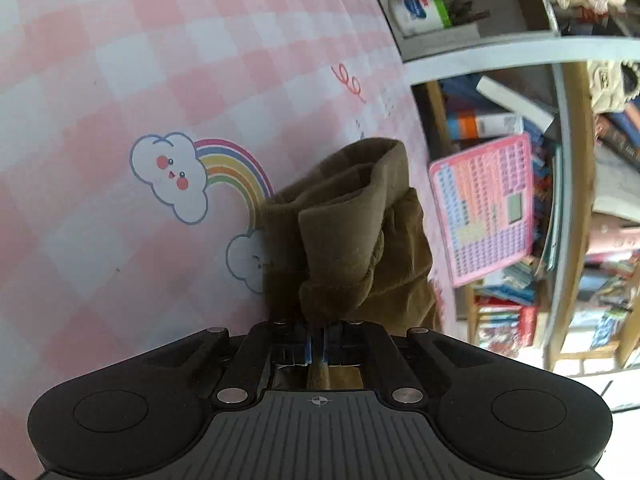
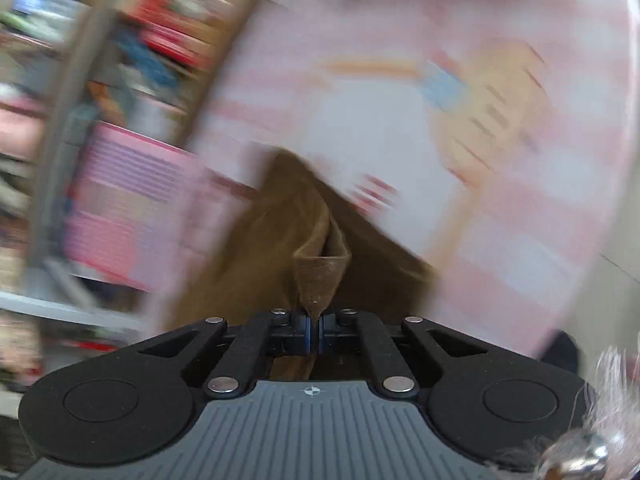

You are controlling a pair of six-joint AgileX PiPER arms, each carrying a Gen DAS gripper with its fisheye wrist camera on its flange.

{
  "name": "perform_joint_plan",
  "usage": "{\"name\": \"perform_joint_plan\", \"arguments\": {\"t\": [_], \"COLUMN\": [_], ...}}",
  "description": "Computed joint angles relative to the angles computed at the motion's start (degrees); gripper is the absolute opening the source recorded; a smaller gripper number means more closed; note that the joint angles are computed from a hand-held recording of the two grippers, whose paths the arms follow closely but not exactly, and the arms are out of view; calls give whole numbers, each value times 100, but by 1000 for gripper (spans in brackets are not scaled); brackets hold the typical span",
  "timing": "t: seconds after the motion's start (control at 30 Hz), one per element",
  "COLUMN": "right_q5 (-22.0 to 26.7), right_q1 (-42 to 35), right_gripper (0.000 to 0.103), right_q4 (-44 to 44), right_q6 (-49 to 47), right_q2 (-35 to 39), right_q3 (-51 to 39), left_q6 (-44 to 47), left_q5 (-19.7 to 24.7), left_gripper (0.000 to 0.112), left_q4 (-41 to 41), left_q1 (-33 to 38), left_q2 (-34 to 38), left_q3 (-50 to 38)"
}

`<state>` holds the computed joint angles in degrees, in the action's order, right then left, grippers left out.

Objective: Fold clothes

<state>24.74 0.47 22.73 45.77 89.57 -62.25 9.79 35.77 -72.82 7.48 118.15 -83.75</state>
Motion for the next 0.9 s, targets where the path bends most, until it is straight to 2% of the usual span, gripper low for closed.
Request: {"name": "perform_joint_plan", "arguments": {"t": [0.1, 0.17, 0.23, 0.27, 0.33, 0.4, 0.53, 0.6, 0.63, 0.67, 0.7, 0.73, 0.77, 0.9], "right_q5": [-40, -92, -279, -435, -555, -343, 541, 569, 587, 665, 777, 941, 1104, 1297], "right_q1": [92, 113, 173, 183, 279, 323, 277, 340, 394, 459, 540, 672, 770, 739], "right_gripper": [3, 3, 3, 3, 3, 3, 5, 11, 12, 18, 30, 35, 37, 37], "right_q4": [-400, -636, -1041, -1171, -1829, -2000, -1785, -2014, -2278, -2568, -2900, -3312, -3586, -3299], "right_q6": [246, 204, 201, 144, 702, 1016, 885, 984, 1167, 1370, 1610, 1974, 2250, 2181], "right_q2": [48, 7, -140, -257, -451, -500, -22, 3, -56, -99, -122, -170, -260, -307], "right_q3": [-114, -378, -646, -721, -696, -457, -242, -177, -164, -208, -301, -392, -391, -310], "left_q6": [-44, 491, 863, 905, 680, 98, -781, -863, -852, -847, -845, -852, -955, -1544], "left_q5": [28, 147, 245, 253, 297, 426, 564, 488, 469, 474, 482, 469, 453, 470], "left_gripper": [3, 3, 3, 3, 3, 3, 8, 11, 17, 22, 23, 27, 34, 36], "left_q4": [92, -428, -500, -298, 116, 774, 1656, 1723, 1719, 1731, 1747, 1765, 1872, 2298], "left_q1": [-78, -63, -71, -70, -62, -44, -46, -52, -45, -22, 4, 37, 63, 60], "left_q2": [16, 18, -69, -139, -117, 63, 245, 93, -19, -90, -156, -237, -357, -219], "left_q3": [-341, -578, -865, -960, -1051, -1112, -1020, -892, -803, -761, -725, -652, -540, -745]}}
